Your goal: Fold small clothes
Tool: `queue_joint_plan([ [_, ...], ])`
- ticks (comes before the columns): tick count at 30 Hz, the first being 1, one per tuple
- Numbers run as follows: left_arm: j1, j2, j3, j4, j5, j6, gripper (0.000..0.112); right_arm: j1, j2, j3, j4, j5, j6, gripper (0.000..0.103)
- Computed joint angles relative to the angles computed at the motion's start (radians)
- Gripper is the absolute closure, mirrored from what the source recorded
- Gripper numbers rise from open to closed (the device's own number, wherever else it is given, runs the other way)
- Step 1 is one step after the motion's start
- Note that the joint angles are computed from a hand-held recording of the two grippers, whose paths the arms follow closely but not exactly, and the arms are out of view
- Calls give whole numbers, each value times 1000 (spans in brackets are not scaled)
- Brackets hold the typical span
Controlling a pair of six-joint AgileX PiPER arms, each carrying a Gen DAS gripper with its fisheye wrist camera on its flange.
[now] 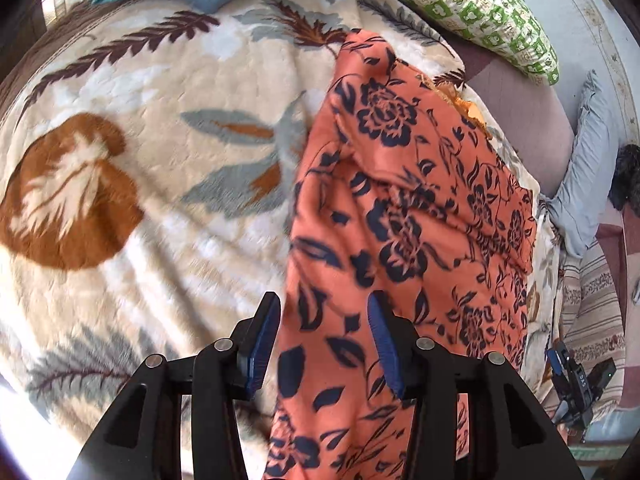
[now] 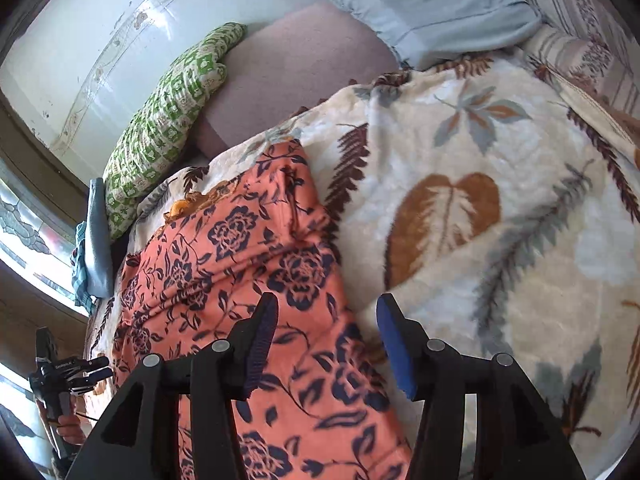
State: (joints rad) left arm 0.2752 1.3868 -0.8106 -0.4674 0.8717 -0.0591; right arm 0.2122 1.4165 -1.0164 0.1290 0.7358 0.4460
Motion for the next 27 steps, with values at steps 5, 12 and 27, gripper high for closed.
queue_joint_plan([
  [5, 72, -141, 142, -32, 103, 54, 67, -149, -124, 164, 152, 32, -155, 49],
  [12, 220, -251, 279, -152, 200, 246, 66, -122, -157, 301, 366, 38, -388, 49],
  [27, 56, -383, 348, -142, 181, 237, 52, -125, -228, 326, 428, 113, -471, 48],
])
